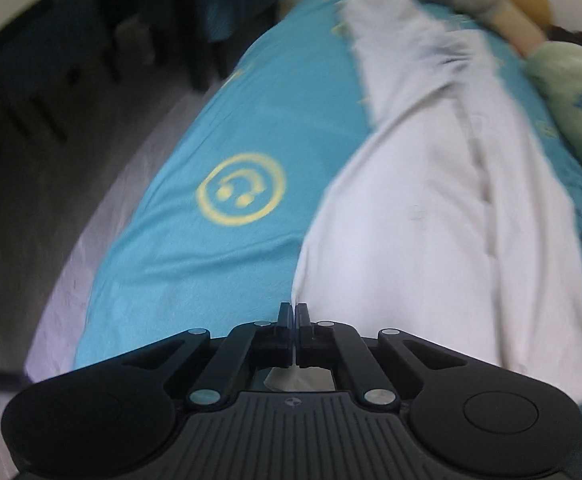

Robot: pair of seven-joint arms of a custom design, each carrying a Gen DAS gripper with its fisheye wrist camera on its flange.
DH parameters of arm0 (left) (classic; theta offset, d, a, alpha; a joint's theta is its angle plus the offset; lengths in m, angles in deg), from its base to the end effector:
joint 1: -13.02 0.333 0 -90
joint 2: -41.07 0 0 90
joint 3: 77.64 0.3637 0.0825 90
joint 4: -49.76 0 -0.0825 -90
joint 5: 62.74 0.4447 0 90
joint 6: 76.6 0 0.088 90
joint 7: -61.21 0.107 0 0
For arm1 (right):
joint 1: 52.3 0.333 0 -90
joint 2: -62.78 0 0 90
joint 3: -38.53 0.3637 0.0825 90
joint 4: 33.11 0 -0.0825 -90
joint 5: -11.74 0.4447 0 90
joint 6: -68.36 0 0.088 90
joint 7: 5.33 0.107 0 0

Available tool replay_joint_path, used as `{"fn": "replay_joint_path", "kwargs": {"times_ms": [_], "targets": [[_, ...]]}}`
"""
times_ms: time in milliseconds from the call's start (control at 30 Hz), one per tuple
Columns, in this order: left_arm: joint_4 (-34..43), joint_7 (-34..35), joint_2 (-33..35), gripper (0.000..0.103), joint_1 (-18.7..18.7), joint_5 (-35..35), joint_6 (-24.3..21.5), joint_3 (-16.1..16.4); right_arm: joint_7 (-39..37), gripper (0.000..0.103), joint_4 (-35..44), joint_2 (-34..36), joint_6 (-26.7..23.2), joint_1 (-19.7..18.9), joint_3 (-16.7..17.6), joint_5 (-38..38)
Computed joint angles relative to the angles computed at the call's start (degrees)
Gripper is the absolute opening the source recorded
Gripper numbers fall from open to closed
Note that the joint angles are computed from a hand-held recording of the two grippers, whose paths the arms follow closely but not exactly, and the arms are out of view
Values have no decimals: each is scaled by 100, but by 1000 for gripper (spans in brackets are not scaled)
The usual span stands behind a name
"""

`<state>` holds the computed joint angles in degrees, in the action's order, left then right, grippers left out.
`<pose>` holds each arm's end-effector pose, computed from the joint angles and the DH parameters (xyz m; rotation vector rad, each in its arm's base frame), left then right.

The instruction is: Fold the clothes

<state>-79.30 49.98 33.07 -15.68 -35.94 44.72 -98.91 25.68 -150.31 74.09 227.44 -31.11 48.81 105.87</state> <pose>0.3646 -0.4075 0.4393 -2.4490 1.2154 -0.3032 0.5811 0.2998 0.3773 -1.5949 1.4507 0.2068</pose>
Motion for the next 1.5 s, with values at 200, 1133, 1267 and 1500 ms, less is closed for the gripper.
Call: {"fn": "replay_joint_path", "kwargs": {"times_ms": [200, 1133, 1267, 1500], "targets": [[1121, 146, 768, 1, -291, 994, 147, -264, 139, 73, 96, 96, 130, 42, 20, -326], [-1048, -1939, 199, 88, 438, 693, 3810, 201, 3000, 72, 536, 961, -1333, -715, 233, -3314], [-1120, -2082, 168, 76, 428, 735, 4053, 138, 3192, 64, 520, 835, -2296, -585, 81, -3605], [-1388, -1746, -118, 23, 271, -126, 4141, 237, 3701, 58, 180, 290, -1669, 124, -251, -5413]]}}
